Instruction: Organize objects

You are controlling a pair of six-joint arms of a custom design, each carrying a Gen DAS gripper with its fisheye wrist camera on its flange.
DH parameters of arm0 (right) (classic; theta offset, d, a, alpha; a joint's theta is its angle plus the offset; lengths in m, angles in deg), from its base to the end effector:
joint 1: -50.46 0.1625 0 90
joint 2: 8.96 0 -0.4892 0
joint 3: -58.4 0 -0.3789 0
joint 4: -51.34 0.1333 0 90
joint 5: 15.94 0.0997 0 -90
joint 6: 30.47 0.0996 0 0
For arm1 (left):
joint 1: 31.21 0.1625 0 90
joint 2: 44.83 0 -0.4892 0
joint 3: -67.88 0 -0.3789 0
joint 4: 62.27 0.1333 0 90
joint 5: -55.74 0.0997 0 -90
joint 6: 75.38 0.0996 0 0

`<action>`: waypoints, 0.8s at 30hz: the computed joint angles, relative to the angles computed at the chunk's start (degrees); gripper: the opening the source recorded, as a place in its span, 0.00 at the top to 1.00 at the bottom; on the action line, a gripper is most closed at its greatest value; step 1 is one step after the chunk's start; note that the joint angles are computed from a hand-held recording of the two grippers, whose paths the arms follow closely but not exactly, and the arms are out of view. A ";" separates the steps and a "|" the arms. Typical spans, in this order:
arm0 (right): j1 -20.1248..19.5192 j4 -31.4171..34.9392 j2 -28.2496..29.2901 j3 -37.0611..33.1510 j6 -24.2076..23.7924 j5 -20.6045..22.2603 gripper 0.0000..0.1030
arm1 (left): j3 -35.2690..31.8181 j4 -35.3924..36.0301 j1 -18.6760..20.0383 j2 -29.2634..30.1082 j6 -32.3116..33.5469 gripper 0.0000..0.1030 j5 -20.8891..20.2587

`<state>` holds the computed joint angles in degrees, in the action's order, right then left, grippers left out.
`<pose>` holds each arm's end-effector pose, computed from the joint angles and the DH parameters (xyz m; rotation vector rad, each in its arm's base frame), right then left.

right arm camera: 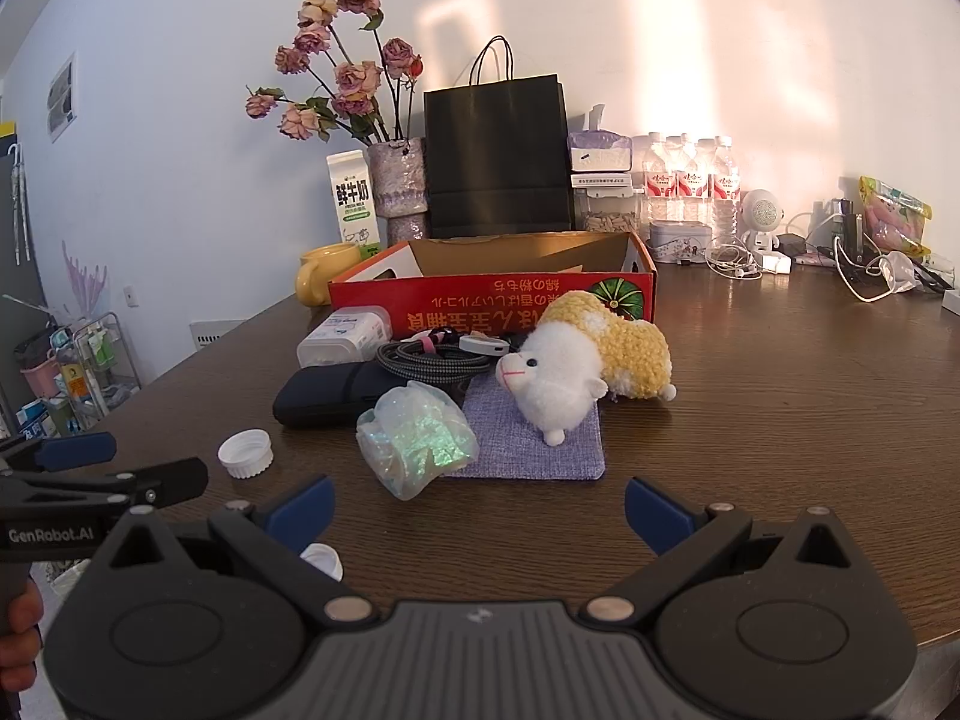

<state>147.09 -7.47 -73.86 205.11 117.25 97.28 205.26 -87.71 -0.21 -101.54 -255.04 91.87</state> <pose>0.1288 -0.2939 0.1029 0.4478 -2.1603 1.3111 -0.1312 -0.3282 0.0924 0.8280 2.1993 -1.2111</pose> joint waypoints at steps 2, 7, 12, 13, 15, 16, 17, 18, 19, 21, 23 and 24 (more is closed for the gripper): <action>0.02 -0.01 0.02 -0.02 -0.03 0.08 0.00 | 0.01 -0.01 0.02 -0.01 -0.01 0.00 0.02; 0.22 -0.01 0.26 -0.13 -0.02 0.36 0.00 | 0.05 -0.11 0.09 0.06 -0.04 0.00 0.03; 0.34 -0.18 0.47 -0.09 -0.07 0.33 0.00 | 0.04 -0.12 0.12 0.03 0.03 0.00 0.05; 0.36 -0.23 0.48 -0.09 -0.10 0.38 0.00 | 0.04 -0.12 0.12 0.03 0.03 0.00 0.05; 0.42 -0.16 0.49 -0.13 -0.08 0.43 0.00 | 0.02 -0.06 0.13 0.02 0.02 0.00 0.09; 0.42 -0.16 0.49 -0.13 -0.08 0.43 0.00 | 0.02 -0.06 0.13 0.02 0.02 0.00 0.09; 0.42 -0.16 0.49 -0.13 -0.08 0.43 0.00 | 0.06 -0.03 0.18 0.05 -0.09 0.00 0.10; 0.38 -0.15 0.45 -0.12 -0.10 0.37 0.00 | 0.18 -0.15 0.26 0.02 -0.07 0.00 0.16; 0.37 -0.15 0.45 -0.12 -0.12 0.37 0.00 | 0.26 -0.23 0.30 -0.02 -0.04 0.00 0.20; 0.37 -0.11 0.47 -0.14 -0.12 0.40 0.00 | 0.25 -0.27 0.30 0.00 -0.03 0.00 0.17; 0.38 0.11 0.49 -0.25 -0.15 0.38 0.00 | 0.42 -0.50 0.40 -0.17 0.13 0.00 0.57; 0.39 0.28 0.44 -0.30 -0.17 0.38 0.00 | 0.50 -0.62 0.46 -0.25 0.22 0.00 0.76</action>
